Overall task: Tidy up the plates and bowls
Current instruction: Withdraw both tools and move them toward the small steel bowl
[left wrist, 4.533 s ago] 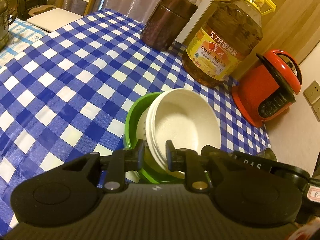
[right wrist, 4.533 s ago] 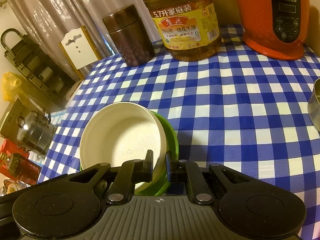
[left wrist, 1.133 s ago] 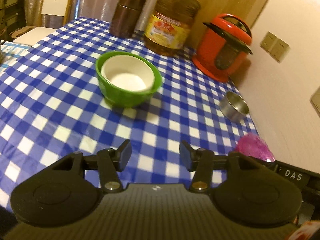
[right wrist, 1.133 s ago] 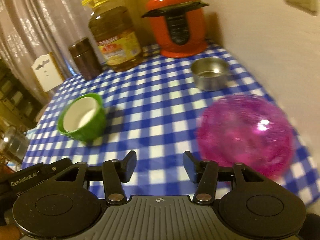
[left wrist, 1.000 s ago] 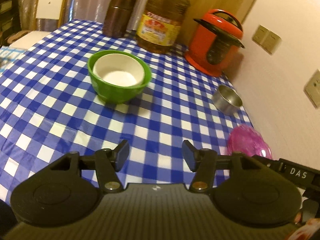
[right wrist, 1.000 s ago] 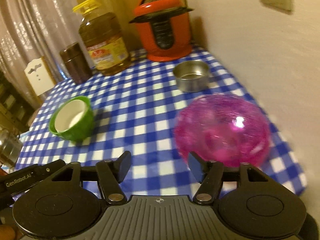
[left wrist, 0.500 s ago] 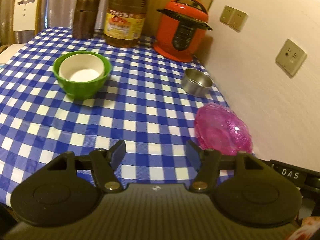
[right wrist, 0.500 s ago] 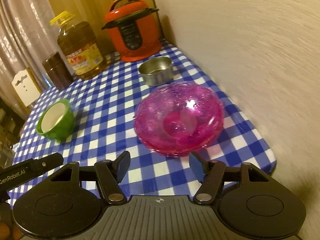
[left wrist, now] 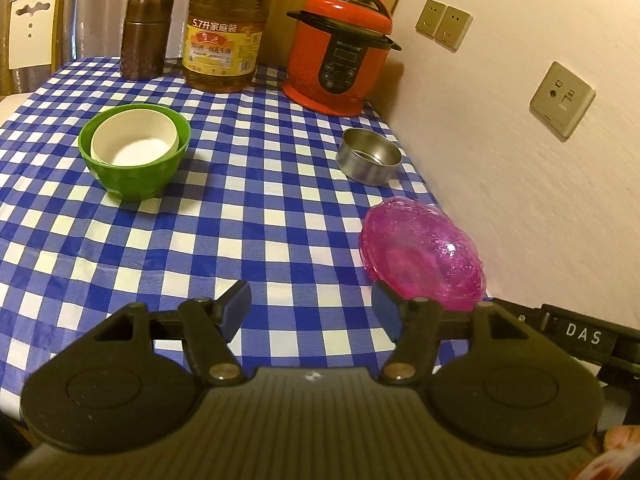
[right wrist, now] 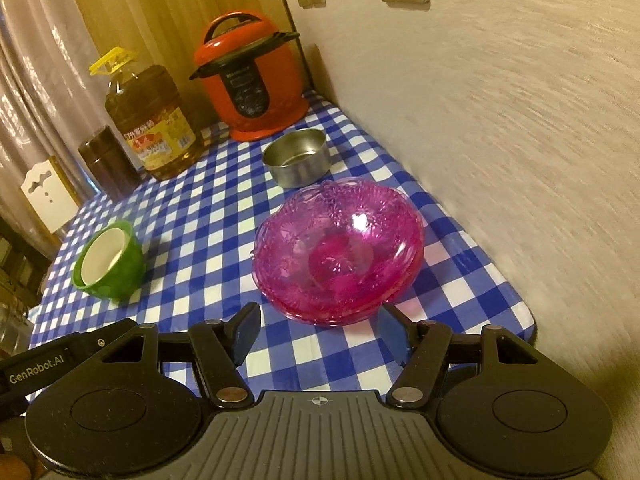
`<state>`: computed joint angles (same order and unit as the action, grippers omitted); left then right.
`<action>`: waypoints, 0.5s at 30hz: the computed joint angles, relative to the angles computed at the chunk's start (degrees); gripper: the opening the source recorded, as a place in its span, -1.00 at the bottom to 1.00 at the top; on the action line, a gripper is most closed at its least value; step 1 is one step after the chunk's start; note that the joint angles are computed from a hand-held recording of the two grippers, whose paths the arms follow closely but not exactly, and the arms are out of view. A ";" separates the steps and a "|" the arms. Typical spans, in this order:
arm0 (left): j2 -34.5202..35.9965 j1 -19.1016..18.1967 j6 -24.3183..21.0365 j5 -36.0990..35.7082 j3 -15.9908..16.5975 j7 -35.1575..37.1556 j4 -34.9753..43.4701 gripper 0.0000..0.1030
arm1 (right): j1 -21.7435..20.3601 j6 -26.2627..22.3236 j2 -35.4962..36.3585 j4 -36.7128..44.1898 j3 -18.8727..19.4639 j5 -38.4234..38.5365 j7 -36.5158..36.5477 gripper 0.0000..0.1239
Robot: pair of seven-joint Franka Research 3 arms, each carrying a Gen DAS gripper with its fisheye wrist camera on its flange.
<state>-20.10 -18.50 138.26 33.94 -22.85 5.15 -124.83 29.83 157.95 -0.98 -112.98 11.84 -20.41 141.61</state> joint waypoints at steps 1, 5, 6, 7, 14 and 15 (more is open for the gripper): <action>0.12 -0.02 0.09 -0.02 0.04 0.12 0.12 0.23 | 0.00 -0.02 0.00 0.06 0.00 -0.12 0.04 0.05; 0.75 0.13 0.93 0.40 0.16 0.17 0.61 0.23 | -0.10 0.19 -0.11 0.17 -0.04 -0.39 0.16 0.05; 0.87 0.19 1.14 0.54 0.19 0.20 0.71 0.23 | -0.15 0.27 -0.10 0.24 -0.05 -0.63 0.38 0.05; 1.05 0.29 1.32 0.75 0.19 0.16 0.88 0.23 | -0.19 0.33 -0.05 0.35 -0.07 -0.74 0.47 0.05; 2.46 1.00 4.23 0.69 1.38 0.73 1.27 0.23 | -0.50 1.68 1.09 1.58 -0.65 -1.38 2.15 0.05; 2.72 1.23 4.63 0.68 1.61 0.85 1.38 0.24 | -0.51 2.13 1.53 1.99 -0.83 -1.11 2.20 0.05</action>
<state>-17.37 -17.28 142.89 34.62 -21.24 6.00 -123.45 29.32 160.07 0.55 -110.99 11.00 -21.52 143.81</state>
